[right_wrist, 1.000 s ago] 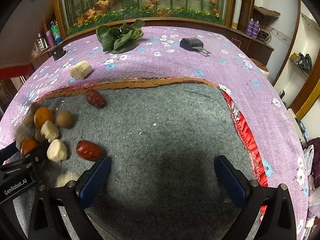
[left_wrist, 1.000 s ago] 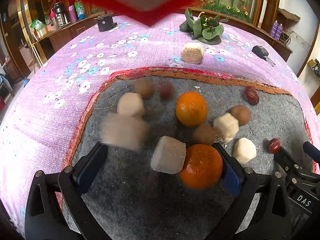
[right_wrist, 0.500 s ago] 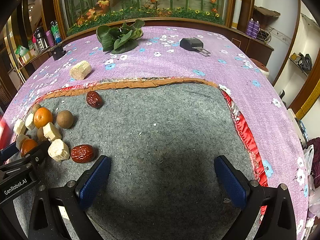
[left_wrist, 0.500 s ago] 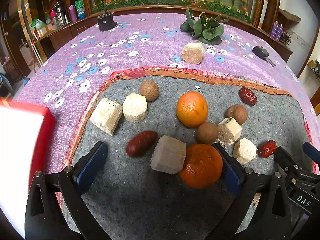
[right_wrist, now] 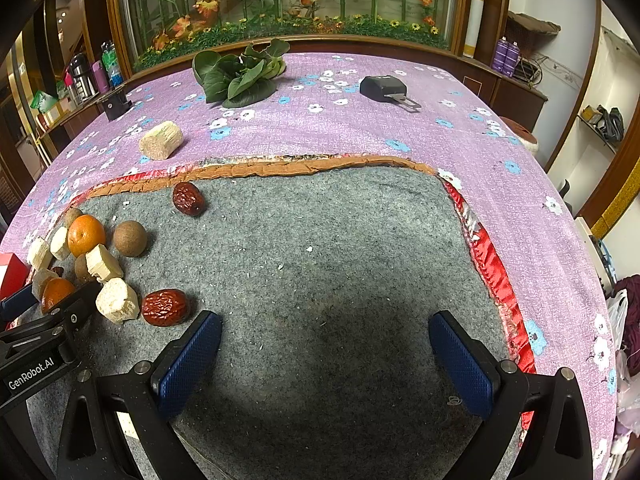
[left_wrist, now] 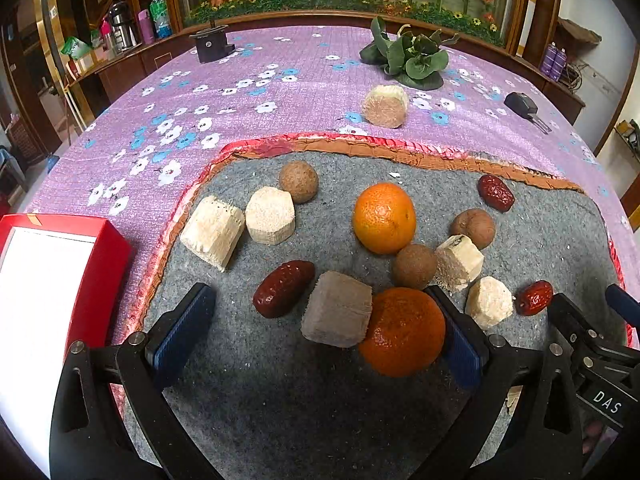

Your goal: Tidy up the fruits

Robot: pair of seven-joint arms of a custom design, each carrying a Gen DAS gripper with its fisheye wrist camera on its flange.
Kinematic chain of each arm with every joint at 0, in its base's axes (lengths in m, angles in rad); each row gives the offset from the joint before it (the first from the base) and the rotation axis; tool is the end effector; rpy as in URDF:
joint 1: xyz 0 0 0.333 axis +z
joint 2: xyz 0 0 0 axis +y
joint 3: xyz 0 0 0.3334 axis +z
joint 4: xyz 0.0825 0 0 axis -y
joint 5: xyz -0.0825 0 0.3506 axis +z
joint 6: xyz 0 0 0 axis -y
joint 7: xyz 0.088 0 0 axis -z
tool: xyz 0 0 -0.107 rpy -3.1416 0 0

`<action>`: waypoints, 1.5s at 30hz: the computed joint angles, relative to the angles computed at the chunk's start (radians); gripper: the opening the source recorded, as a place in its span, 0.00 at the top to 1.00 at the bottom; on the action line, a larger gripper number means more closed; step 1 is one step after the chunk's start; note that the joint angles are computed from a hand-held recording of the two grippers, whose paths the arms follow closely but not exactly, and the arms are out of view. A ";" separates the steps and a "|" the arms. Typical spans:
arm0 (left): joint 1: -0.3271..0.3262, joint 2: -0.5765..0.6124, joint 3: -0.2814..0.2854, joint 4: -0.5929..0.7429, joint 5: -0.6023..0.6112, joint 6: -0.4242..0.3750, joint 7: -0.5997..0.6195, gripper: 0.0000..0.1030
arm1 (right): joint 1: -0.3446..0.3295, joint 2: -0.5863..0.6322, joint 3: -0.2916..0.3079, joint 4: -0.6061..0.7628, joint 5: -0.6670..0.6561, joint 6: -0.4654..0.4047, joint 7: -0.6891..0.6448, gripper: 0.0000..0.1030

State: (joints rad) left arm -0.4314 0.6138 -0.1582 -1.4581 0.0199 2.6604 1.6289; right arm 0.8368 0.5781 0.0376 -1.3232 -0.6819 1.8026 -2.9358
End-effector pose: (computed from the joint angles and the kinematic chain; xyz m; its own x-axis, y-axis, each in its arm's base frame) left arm 0.6296 -0.3864 0.4258 -0.5795 -0.8140 0.0407 -0.6866 0.4607 -0.5625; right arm 0.4896 0.4932 0.4331 -0.6584 -0.7523 0.0222 -0.6122 0.5182 -0.5973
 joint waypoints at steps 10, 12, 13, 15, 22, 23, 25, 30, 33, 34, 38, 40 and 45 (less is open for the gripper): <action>0.001 -0.154 0.035 -0.249 0.047 0.240 0.029 0.03 | -0.016 -0.032 0.019 -0.048 0.012 0.054 -0.037 0.00; 0.001 -0.226 0.047 -0.337 0.068 0.326 0.039 0.03 | -0.006 -0.056 0.018 -0.081 -0.007 0.094 -0.010 0.01; 0.009 -0.258 0.044 -0.375 0.065 0.365 0.046 0.03 | 0.014 -0.065 0.008 -0.096 -0.054 0.108 0.025 0.01; 0.049 -0.311 0.010 -0.431 0.031 0.414 0.085 0.03 | 0.052 -0.047 0.002 -0.054 -0.120 0.066 0.023 0.01; 0.200 -0.430 -0.129 -0.583 -0.150 0.554 0.237 0.03 | 0.187 0.135 -0.046 0.310 -0.208 -0.168 -0.172 0.02; 0.198 -0.442 -0.125 -0.590 -0.159 0.545 0.244 0.03 | 0.196 0.156 -0.056 0.355 -0.197 -0.184 -0.199 0.02; 0.244 -0.457 -0.175 -0.605 -0.219 0.546 0.293 0.03 | 0.214 0.206 -0.077 0.455 -0.174 -0.213 -0.256 0.02; 0.230 -0.485 -0.153 -0.629 -0.278 0.553 0.334 0.03 | 0.253 0.286 -0.137 0.608 -0.119 -0.257 -0.327 0.02; 0.232 -0.488 -0.155 -0.634 -0.307 0.553 0.359 0.03 | 0.270 0.285 -0.162 0.606 -0.104 -0.252 -0.321 0.02; 0.229 -0.486 -0.153 -0.634 -0.312 0.554 0.364 0.03 | 0.272 0.281 -0.165 0.598 -0.102 -0.247 -0.320 0.02; 0.230 -0.453 -0.145 -0.603 -0.325 0.496 0.388 0.03 | 0.266 0.224 -0.152 0.480 -0.105 -0.190 -0.284 0.06; 0.198 -0.426 -0.095 -0.582 -0.290 0.459 0.354 0.03 | 0.243 0.191 -0.127 0.412 -0.093 -0.149 -0.275 0.21; 0.170 -0.371 -0.048 -0.531 -0.221 0.362 0.304 0.10 | 0.158 0.106 -0.061 0.229 -0.052 0.026 -0.236 0.42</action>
